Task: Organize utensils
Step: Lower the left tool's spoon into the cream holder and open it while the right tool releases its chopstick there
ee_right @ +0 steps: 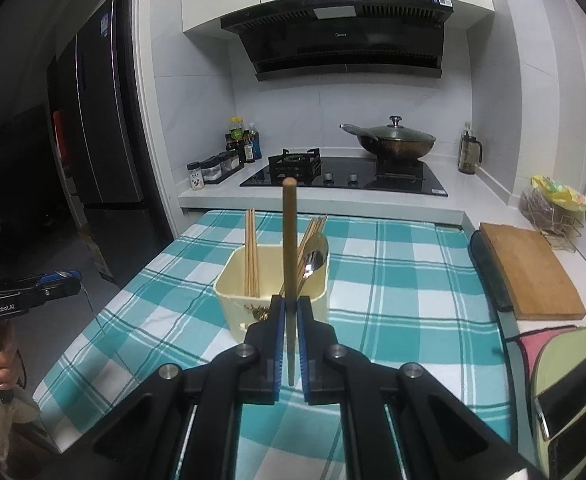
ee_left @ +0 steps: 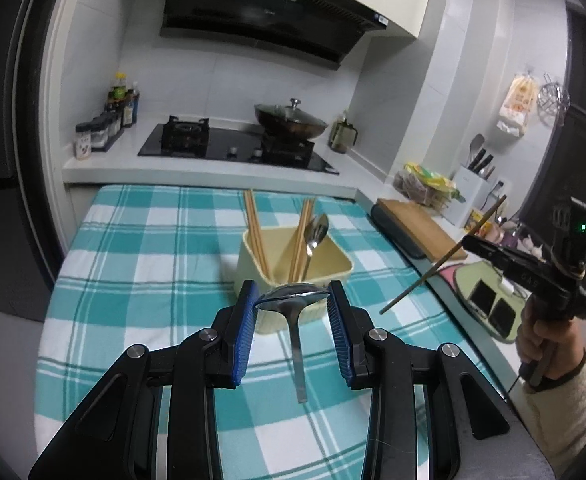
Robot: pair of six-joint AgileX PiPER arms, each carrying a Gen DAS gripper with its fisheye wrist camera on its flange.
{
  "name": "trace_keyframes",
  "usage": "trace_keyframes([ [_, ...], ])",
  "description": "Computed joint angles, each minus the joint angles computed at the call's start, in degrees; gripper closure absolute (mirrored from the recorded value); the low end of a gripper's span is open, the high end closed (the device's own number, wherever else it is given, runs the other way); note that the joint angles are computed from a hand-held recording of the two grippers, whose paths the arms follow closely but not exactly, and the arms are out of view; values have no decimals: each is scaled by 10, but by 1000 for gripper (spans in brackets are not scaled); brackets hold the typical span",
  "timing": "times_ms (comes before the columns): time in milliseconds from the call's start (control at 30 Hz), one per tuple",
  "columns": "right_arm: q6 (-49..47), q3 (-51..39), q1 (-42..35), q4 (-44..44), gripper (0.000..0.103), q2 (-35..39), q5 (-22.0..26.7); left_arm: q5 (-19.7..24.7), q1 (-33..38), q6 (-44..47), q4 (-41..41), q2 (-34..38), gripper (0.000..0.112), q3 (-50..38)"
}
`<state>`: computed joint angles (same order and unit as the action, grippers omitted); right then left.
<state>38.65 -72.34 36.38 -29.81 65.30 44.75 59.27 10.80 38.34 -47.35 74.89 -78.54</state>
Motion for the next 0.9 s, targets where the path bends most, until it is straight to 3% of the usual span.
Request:
trace_keyframes([
  [267, -70, -145, -68, 32, 97, 99, -64, -98, -124, -158, 115, 150, 77, -243],
  [367, -97, -179, -88, 52, 97, 152, -82, -114, -169, -221, 187, 222, 77, -318],
  [433, -147, -205, -115, 115, 97, 193, -78, -109, -193, -257, 232, 269, 77, -360],
  [567, -264, -297, -182, 294, 97, 297, 3, -52, -215, -295, 279, 365, 77, -441],
  [667, -286, -385, -209, 346, 97, 383, 90, -9, -220, -315, 296, 429, 77, -491],
  [767, -283, -464, -223, 358, 97, 460, 154, 7, -226, -337, 318, 472, 77, -514],
  [900, -255, -469, -213, 329, 93, 487, 148, 33, -228, -361, 340, 519, 76, -563],
])
